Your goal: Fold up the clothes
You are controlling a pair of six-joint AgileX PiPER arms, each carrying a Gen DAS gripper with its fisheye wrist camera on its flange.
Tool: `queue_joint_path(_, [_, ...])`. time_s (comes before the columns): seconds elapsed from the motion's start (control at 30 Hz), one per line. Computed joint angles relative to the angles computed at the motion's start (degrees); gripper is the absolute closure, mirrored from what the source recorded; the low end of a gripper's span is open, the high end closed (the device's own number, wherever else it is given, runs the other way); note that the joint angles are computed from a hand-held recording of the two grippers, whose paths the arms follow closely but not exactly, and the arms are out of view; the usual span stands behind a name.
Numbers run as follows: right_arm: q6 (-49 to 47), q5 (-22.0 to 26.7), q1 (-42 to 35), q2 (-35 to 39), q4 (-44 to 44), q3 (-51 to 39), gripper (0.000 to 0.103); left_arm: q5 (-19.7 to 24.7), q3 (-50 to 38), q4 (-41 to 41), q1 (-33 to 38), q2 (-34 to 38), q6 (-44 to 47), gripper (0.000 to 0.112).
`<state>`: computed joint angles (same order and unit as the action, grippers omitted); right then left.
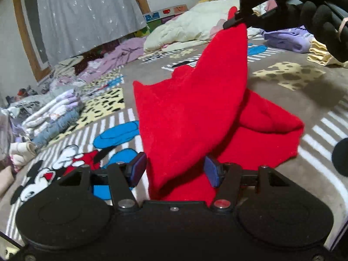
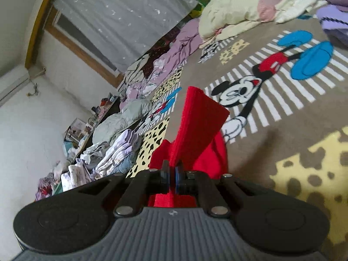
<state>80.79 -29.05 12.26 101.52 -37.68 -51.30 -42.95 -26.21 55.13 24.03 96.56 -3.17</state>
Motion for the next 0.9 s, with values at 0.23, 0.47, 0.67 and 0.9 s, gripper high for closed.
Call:
queue_joint_path(0.23, [4.1, -1.7, -2.1, -1.6, -1.6, 4.6, 0.097, -0.4, -0.3, 2.4, 3.4, 0.2, -0.8, 0.059])
queue_joint_path(0.47, [4.5, -4.0, -2.7, -0.4, -1.0, 7.1, 0.096, -0.2, -0.2, 2.3, 2.5, 0.2, -0.1, 0.067])
queue_joint_path(0.67, [6.8, -4.8, -3.1, -0.2, -2.7, 7.4, 0.096, 0.2, 0.7, -0.6, 2.0, -0.2, 1.6, 0.086])
queue_joint_path(0.9, [9.7, -4.3, -2.7, -1.4, -5.2, 7.3, 0.096, -0.3, 1.4, -2.4, 2.1, -0.2, 4.2, 0.093])
